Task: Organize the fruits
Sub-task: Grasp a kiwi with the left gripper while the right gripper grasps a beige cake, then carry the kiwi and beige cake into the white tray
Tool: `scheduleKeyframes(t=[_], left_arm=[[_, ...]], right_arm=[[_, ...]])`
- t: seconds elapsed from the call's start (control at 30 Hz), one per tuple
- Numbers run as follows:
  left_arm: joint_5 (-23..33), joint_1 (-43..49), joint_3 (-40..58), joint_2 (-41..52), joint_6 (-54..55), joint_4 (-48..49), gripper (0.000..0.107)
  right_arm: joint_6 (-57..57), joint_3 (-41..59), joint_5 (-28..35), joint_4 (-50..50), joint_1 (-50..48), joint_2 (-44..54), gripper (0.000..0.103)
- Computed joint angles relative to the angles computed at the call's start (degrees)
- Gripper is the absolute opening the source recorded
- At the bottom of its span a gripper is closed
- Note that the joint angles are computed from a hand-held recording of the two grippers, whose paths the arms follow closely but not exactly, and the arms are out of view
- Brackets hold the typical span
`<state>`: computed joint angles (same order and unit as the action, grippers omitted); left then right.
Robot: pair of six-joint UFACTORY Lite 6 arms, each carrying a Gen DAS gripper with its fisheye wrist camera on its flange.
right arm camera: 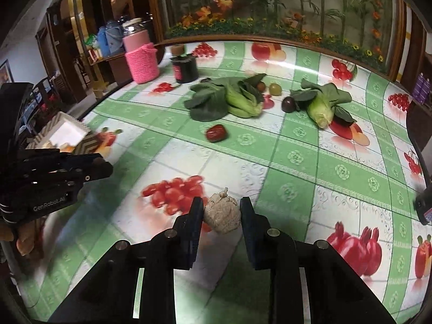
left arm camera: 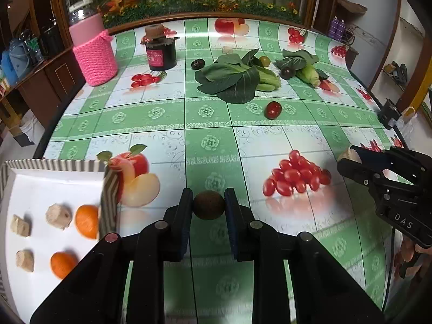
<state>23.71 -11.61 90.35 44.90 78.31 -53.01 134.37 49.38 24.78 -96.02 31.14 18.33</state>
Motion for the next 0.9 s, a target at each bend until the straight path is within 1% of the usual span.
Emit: scheduleKeyframes(t=[0.1,0.27,0.5,0.73,0.9], left_arm=[[-1.7,0.8,-5.5,-4.0,6.8,-5.4,0.021],[-1.3,3.0,-11.2,-8.5,14.5,-11.5,0.021],[-0.5,7.7,-17.0,-13.7,25.1,-19.6,0.021],[1.5,13.9,-17.8,-15.1,29.9,-22.0,0.021],[2.8,18.2,-16.2,-14.1,30.7,-21.8,0.021]], right_arm=[[-1.8,0.6,1.4,3.7,3.0,-0.6,0.029],[-3.6,3.1,3.0,8.0,7.5,0.2,0.029],[-7.8,11.7,5.5,13.8,13.7,4.7,0.029],[-16.2,24.2,6.9,20.6,17.3,12.3,0.029],[-24.1,34.6,7.9,26.2,19.1,18.5,0.028]])
